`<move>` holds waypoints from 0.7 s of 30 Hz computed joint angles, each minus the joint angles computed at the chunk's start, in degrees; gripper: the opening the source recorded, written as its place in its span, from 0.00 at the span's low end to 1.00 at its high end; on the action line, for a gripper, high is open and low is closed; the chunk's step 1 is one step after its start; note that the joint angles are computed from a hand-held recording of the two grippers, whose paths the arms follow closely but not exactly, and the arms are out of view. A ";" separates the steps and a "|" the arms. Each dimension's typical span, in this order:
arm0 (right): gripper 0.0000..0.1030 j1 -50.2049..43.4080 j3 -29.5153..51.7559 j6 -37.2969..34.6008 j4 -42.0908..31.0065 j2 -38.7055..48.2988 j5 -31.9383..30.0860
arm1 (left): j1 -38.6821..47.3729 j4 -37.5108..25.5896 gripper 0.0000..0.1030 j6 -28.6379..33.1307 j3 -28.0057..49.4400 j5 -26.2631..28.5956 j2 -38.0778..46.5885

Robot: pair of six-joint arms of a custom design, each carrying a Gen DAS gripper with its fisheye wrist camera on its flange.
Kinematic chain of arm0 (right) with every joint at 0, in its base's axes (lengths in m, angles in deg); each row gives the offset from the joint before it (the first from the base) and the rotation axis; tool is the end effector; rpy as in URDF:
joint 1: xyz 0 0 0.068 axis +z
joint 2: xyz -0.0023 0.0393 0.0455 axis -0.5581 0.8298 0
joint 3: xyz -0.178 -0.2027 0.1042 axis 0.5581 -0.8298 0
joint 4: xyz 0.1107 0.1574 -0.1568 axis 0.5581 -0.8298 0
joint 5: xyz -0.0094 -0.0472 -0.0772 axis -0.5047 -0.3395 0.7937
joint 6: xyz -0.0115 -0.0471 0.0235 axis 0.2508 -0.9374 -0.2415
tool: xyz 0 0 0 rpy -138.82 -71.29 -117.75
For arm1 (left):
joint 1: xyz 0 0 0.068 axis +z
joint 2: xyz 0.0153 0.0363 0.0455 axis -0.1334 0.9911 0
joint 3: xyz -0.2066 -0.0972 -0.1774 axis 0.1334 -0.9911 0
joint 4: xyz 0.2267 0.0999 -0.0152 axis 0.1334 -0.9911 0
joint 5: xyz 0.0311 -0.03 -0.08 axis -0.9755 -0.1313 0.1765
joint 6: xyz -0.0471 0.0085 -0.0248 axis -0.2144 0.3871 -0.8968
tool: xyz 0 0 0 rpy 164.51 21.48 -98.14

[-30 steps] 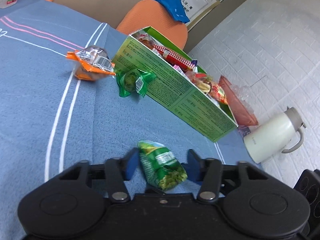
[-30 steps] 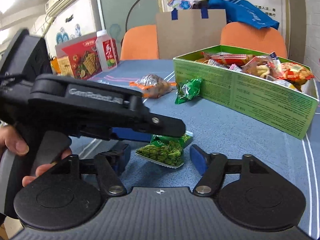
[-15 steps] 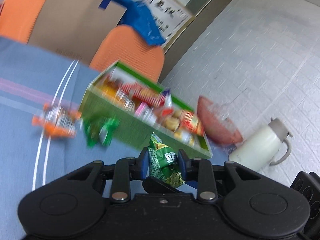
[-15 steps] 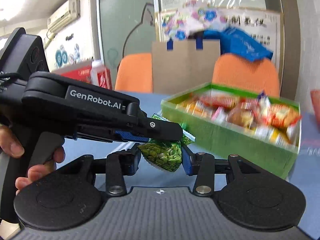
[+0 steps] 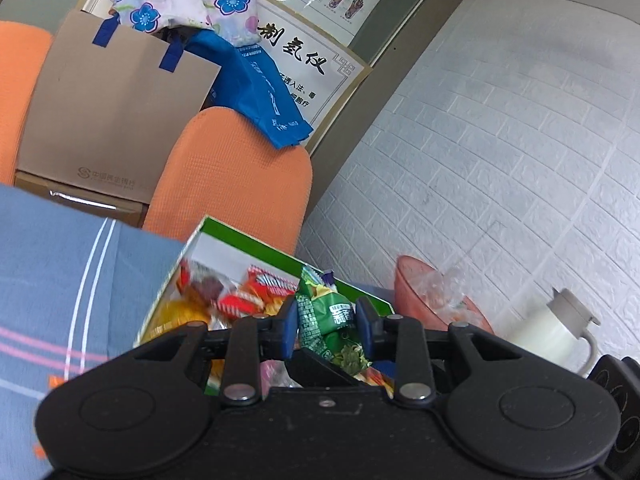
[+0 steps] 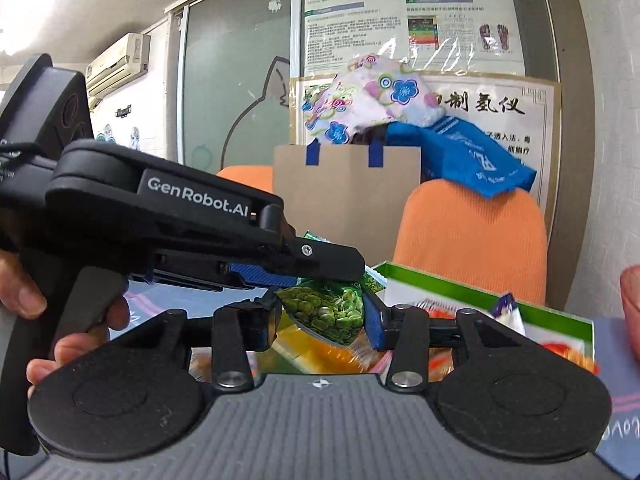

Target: Organize snacks

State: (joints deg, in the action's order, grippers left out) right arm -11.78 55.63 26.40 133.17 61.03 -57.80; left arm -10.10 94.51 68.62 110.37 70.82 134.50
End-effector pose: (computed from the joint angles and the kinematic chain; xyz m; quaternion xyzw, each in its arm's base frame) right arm 0.2379 0.0909 0.1914 -0.0793 0.7872 0.0776 0.6067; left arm 0.3412 -0.0403 0.2331 0.1399 0.8071 -0.3919 0.4188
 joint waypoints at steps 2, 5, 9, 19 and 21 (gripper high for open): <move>0.71 -1.00 0.70 -1.56 3.70 3.77 -0.66 | -0.80 0.01 0.57 1.53 1.54 -1.92 2.01; 0.93 -1.36 2.41 -4.83 7.34 10.76 1.65 | -2.51 -1.58 0.91 6.24 3.31 -9.22 5.19; 1.00 -1.51 0.22 -3.19 7.21 11.48 3.11 | 0.35 1.20 1.00 6.98 -0.60 -7.73 5.31; 1.00 3.12 -6.34 0.68 3.40 -0.32 6.61 | 8.22 2.72 1.00 6.12 -7.43 -2.71 -2.50; 1.00 4.06 -7.63 2.07 0.73 -3.77 6.34 | 9.79 1.49 1.00 6.65 -7.39 -3.65 -2.33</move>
State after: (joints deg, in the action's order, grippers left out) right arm -7.72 47.99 28.47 133.90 57.26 -51.46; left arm -0.31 96.00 75.27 102.98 67.17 132.18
